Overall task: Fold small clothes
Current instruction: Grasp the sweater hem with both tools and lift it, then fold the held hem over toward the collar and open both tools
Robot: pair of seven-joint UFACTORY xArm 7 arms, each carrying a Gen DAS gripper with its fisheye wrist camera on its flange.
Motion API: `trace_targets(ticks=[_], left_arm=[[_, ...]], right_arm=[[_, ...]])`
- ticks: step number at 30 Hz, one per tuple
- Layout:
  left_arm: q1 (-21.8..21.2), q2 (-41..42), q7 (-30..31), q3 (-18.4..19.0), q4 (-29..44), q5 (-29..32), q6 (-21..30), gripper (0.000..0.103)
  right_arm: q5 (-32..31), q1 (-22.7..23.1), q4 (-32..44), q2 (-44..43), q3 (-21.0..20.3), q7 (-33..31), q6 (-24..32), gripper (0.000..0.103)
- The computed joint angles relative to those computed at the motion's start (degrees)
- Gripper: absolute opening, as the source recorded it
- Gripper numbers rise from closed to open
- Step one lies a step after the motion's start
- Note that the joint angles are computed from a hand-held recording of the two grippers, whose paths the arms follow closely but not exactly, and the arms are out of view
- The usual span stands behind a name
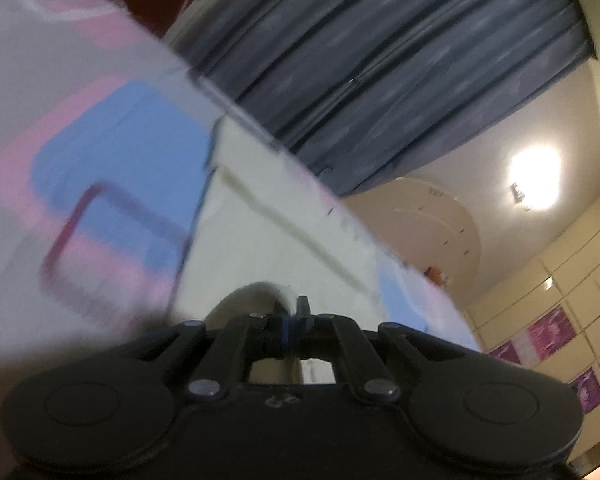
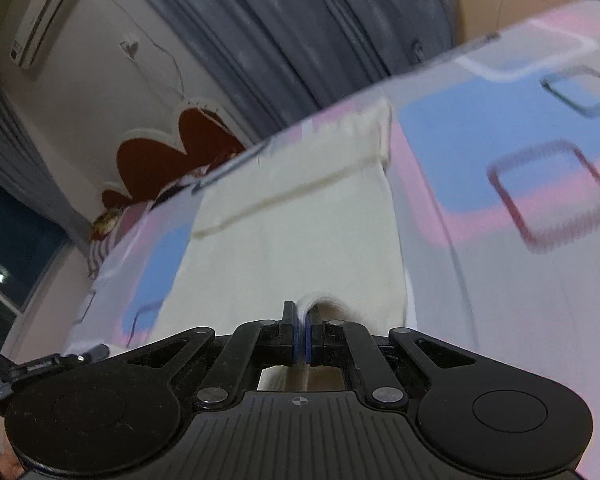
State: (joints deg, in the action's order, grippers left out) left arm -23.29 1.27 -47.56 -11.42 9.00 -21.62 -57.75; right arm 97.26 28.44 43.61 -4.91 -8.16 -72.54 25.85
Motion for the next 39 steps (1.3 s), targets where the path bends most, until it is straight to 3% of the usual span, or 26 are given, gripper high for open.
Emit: trace_targets(ticks=[5,8,15,18,19,21,23,24,25,26,27,29,31,33,35,39], left_arm=[[7.5,5.4,2.8,5.6,14.0,10.7,8.7,0.002],[12.5,11.3,0.9,7.3,23.8,17.2,14.1,0.002],[20.5,23.8,1.1,7.0,42.3,26.2,25.3,0.002],[23.1,29.2,1.3,5.9,47.5,27.6,24.4,0.004],[24.3,30.5,0.3,5.0,48.3,28.0,22.9,0.008],[24.7,32.3,-1.6,4.8,48.5,25.8,18.5,0.041],[22.8,32.3,-1.0,6.1,47.3,22.0,14.1,0.063],[21.8,31.9,0.0,6.9,46.6,20.5,12.8,0.07],[20.9,31.3,1.6,7.8,45.6,19.6,11.8,0.07],[20.1,30.5,3.9,8.6,45.1,19.6,12.7,0.067],[19.4,29.6,6.5,9.3,44.6,19.7,14.5,0.061],[18.5,28.5,11.4,10.3,44.3,20.1,17.6,0.051],[19.7,27.5,12.7,9.5,42.3,21.6,16.8,0.05],[18.2,25.7,16.8,10.3,39.6,20.1,16.5,0.05],[16.2,23.9,22.4,11.3,37.6,18.1,19.2,0.05],[8.8,24.3,36.9,15.1,42.1,10.1,27.8,0.049]], right_arm=[[-2.7,-4.8,15.4,12.4,1.9,7.4,2.8,0.002],[-6.7,-7.8,27.2,22.6,3.0,13.6,4.4,0.002],[-20.3,-12.6,55.5,46.0,5.1,29.2,8.5,0.002],[-23.1,-13.9,67.0,55.0,6.7,33.4,8.0,0.003],[-24.2,-14.1,71.0,58.0,7.0,35.2,7.7,0.003],[-24.5,-15.5,74.9,60.8,8.8,37.0,7.2,0.003],[-23.6,-16.9,74.1,60.2,11.3,32.9,4.5,0.007],[-23.5,-17.4,73.1,59.5,12.1,30.9,2.5,0.03],[-23.0,-17.8,71.5,58.5,13.0,28.2,-0.6,0.072],[-21.9,-18.5,69.8,57.3,14.5,24.3,-3.4,0.081],[-21.2,-19.8,68.2,56.3,16.4,19.9,-4.0,0.081],[-21.1,-21.8,65.1,54.5,19.2,12.7,-4.8,0.069],[-22.0,-22.8,62.5,53.2,21.4,6.7,-6.1,0.046],[-20.3,-24.8,58.4,51.0,25.0,-1.9,-9.2,0.044],[-19.4,-27.0,54.4,49.2,28.0,-8.9,-11.0,0.045],[-25.3,-26.8,50.9,48.7,30.0,-14.3,-13.7,0.045]])
